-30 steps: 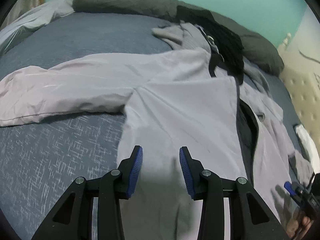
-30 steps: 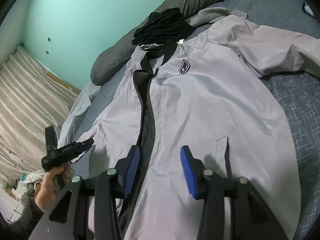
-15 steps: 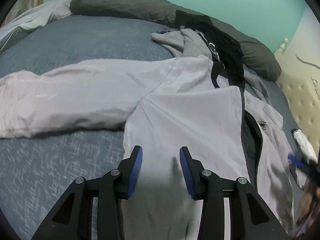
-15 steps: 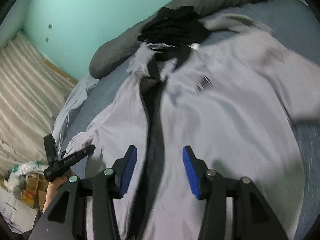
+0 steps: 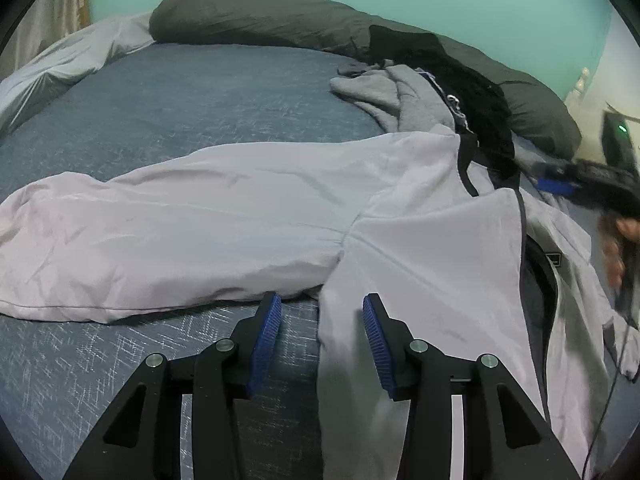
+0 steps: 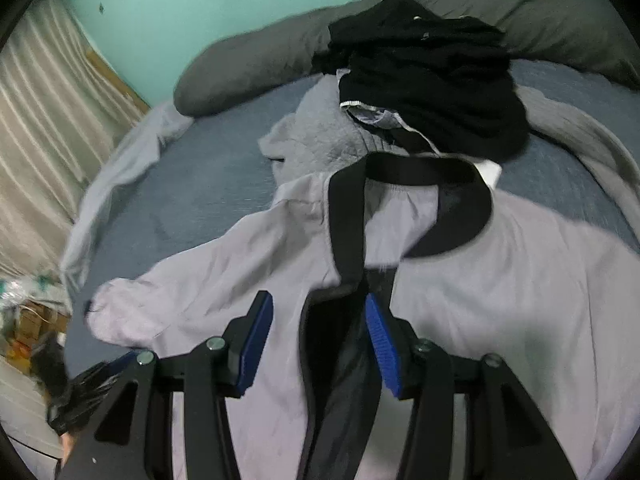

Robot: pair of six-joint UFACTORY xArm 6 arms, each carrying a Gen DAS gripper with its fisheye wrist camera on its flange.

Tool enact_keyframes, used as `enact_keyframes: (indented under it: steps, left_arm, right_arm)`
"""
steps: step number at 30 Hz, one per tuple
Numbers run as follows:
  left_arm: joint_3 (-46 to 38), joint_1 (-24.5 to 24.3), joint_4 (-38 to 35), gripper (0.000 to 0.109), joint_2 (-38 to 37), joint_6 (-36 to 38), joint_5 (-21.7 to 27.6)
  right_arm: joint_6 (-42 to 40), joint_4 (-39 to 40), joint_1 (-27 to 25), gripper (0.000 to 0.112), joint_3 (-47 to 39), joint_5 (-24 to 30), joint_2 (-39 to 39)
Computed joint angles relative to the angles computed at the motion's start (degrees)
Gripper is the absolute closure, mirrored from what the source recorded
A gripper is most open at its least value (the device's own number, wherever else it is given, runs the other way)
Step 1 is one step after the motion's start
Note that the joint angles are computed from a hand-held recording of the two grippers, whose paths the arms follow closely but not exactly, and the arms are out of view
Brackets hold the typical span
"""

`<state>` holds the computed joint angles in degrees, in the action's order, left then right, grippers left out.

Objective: Fold clothes
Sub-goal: 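Move the right tool to the black collar band and close on it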

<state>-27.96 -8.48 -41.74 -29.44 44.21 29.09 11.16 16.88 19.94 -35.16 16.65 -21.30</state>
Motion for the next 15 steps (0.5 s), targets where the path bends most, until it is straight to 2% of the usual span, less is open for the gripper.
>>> enact_keyframes:
  steps: [6, 15]
  left_arm:
    - [-0.71, 1.1, -1.52, 0.062, 1.92, 1.61, -0.21]
    - [-1.01, 1.74, -3.85, 0.062, 2.96, 3.21, 0.03]
  right_arm:
    - [-2.51, -2.23, -3.05, 0.063, -10.89, 3.22, 12.43]
    - [-0.42, -6.47, -4.77, 0.063, -18.12, 2.75, 22.26]
